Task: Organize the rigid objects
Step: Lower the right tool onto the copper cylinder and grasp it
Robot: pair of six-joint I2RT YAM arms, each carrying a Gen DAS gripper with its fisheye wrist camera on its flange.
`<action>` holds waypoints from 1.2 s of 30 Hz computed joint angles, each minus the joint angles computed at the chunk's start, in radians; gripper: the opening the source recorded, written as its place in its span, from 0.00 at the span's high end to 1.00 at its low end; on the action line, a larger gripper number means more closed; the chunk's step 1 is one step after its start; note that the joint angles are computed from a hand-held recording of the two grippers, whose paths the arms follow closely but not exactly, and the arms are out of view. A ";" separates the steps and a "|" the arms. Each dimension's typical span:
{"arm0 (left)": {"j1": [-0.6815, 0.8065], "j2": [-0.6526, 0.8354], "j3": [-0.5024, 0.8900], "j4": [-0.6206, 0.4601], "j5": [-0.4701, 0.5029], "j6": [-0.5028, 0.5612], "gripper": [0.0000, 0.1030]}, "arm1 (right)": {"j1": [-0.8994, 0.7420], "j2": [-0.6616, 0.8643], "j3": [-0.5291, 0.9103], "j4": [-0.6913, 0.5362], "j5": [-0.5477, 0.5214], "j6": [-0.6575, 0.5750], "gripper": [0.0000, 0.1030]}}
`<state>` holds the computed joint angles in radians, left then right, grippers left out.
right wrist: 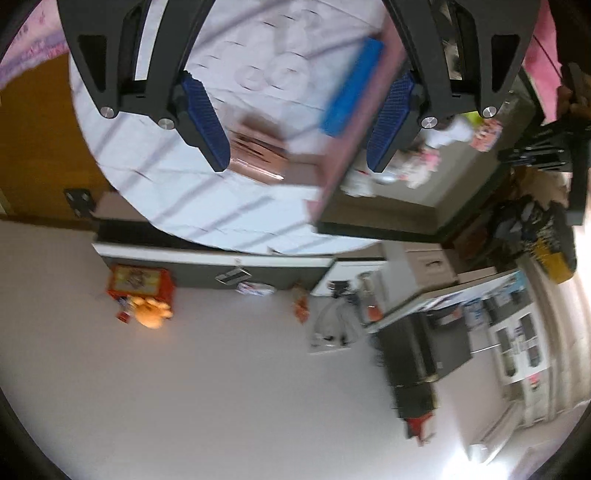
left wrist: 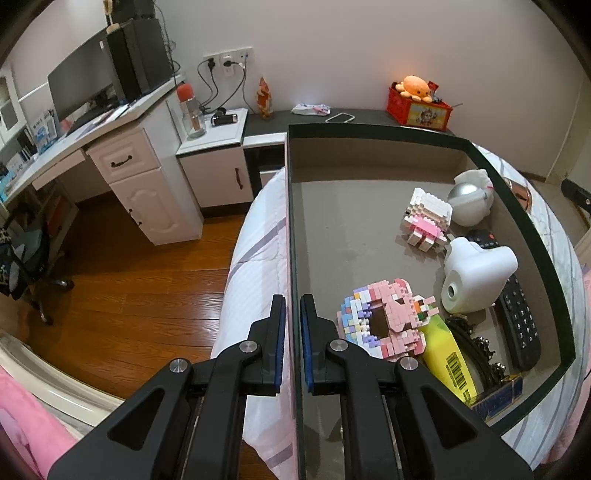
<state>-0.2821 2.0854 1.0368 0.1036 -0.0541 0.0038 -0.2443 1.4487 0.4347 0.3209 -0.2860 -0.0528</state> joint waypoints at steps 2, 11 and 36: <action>-0.002 -0.005 -0.003 -0.001 -0.005 0.001 0.92 | -0.054 0.018 0.000 -0.004 -0.017 -0.010 0.24; -0.015 0.013 0.018 -0.024 -0.030 -0.011 0.92 | -0.140 0.159 0.023 -0.013 -0.029 -0.061 0.24; -0.017 0.126 0.233 -0.171 -0.038 0.040 0.92 | 0.030 0.447 0.268 -0.023 0.070 0.062 0.24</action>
<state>-0.2996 2.2117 1.2701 -0.0677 -0.0925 0.0435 -0.2138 1.8958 0.7026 0.2975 -0.2157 0.0095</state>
